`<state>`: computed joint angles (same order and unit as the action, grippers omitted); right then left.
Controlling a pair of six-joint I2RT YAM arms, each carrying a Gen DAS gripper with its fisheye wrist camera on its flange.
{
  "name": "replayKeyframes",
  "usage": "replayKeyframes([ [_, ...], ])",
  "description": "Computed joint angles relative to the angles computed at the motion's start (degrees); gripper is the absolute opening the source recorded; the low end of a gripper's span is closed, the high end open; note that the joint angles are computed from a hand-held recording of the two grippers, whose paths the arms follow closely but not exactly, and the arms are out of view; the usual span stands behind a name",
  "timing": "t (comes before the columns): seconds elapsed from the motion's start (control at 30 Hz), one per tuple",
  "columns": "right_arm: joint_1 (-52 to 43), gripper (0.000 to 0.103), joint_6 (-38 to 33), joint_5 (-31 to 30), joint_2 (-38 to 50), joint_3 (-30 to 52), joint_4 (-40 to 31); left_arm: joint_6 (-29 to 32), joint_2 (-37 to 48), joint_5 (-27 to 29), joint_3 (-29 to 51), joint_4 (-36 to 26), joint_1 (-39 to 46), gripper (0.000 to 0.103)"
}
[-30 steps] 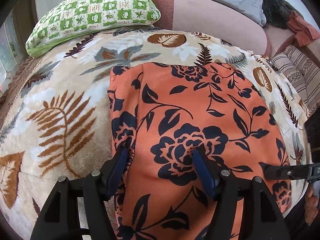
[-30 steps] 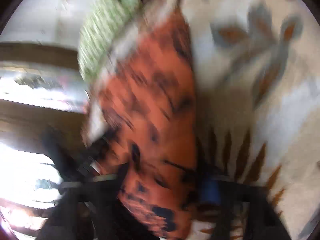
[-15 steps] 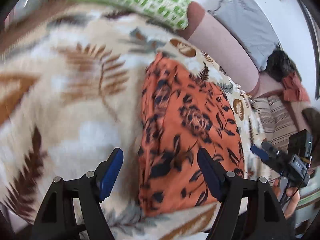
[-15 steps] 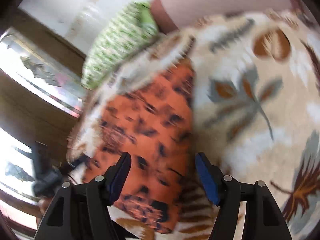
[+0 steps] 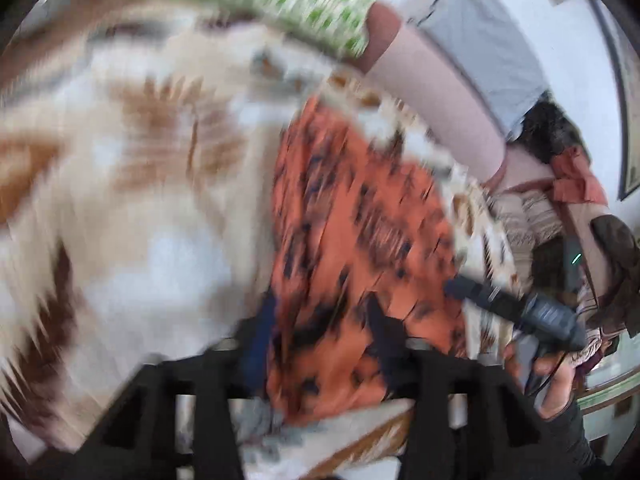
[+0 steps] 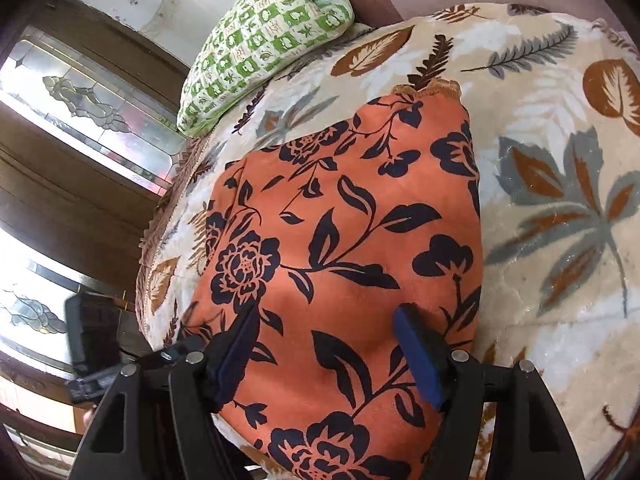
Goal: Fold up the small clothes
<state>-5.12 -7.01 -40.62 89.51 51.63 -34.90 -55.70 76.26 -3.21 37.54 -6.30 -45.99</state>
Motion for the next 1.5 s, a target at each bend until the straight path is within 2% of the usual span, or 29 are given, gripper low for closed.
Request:
replayKeyframes([
  [0.03, -0.5, 0.074, -0.6, -0.3, -0.1, -0.4, 0.0, 1.6, -0.1, -0.7, 0.7, 1.0, 1.6, 0.071],
  [0.1, -1.0, 0.074, -1.3, -1.0, -0.3, -0.3, -0.7, 4.7, 4.5, 1.3, 4.3, 1.7, 6.0, 0.072],
  [0.17, -3.0, 0.075, -3.5, -2.4, -0.3, -0.6, -2.2, 6.0, 14.3, 8.5, 9.2, 3.5, 11.4, 0.072],
  [0.2, -3.1, 0.075, -3.5, -2.8, -0.3, -0.5, -2.5, 5.5, 18.2, 11.1, 10.9, 4.4, 12.7, 0.06],
  [0.27, -3.9, 0.075, -4.1, -4.3, 0.2, -0.5, -2.8, 5.6, 25.3, 17.3, 13.8, 6.2, 15.2, 0.029],
  [0.3, -4.4, 0.075, -4.5, -5.2, 0.5, -0.5, -3.1, 4.7, 25.2, 18.2, 13.4, 7.1, 15.4, 0.023],
  [0.37, -5.5, 0.075, -5.7, -6.7, 1.3, -0.2, -4.0, 5.9, 23.0, 14.6, 15.1, 2.8, 13.6, 0.022],
  [0.43, -5.8, 0.075, -6.1, -7.3, 1.9, 0.3, -4.6, 6.0, 22.2, 11.2, 16.1, 1.2, 11.7, 0.026],
  [0.5, -5.9, 0.078, -6.5, -7.9, 2.3, 0.5, -5.0, 5.8, 24.1, 11.0, 15.1, 3.3, 12.3, 0.055],
  [0.53, -5.9, 0.079, -6.6, -8.4, 2.3, 0.4, -5.0, 5.8, 24.2, 12.2, 13.2, 6.8, 12.8, 0.055],
  [0.57, -5.9, 0.08, -6.7, -8.4, 2.2, 0.5, -5.2, 5.9, 22.5, 12.5, 12.2, 6.7, 13.1, 0.055],
  [0.67, -7.1, 0.08, -7.9, -9.4, 0.7, 1.3, -7.8, 7.3, 19.1, 7.4, 14.6, -1.5, 11.0, 0.056],
  [0.8, -12.5, 0.08, -7.7, -13.0, -2.1, 0.4, -8.3, 9.0, 14.5, -2.3, 15.2, -10.1, 5.6, 0.068],
  [0.87, -14.6, 0.08, -8.7, -11.7, -1.8, 0.6, -9.9, 8.0, 14.5, -7.6, 17.5, -15.5, 2.3, 0.069],
  [1.03, -17.7, 0.08, -10.6, -9.3, -3.1, -0.1, -13.1, 5.9, 15.5, -13.8, 20.5, -22.2, -2.4, 0.069],
  [1.27, -19.9, 0.08, -9.9, -8.7, -2.1, -0.2, -13.9, 5.9, 16.6, -18.4, 24.7, -27.2, -6.6, 0.069],
  [1.4, -20.0, 0.08, -9.1, -9.0, 0.1, 0.9, -13.0, 6.5, 17.2, -17.6, 25.7, -26.9, -6.5, 0.069],
  [1.43, -19.8, 0.08, -8.9, -9.1, 0.9, 1.4, -12.6, 6.9, 16.7, -16.7, 24.9, -25.4, -6.3, 0.071],
  [1.5, -18.7, 0.08, -7.5, -9.3, 3.8, 2.9, -11.0, 7.0, 16.3, -12.7, 22.2, -20.6, -4.4, 0.088],
])
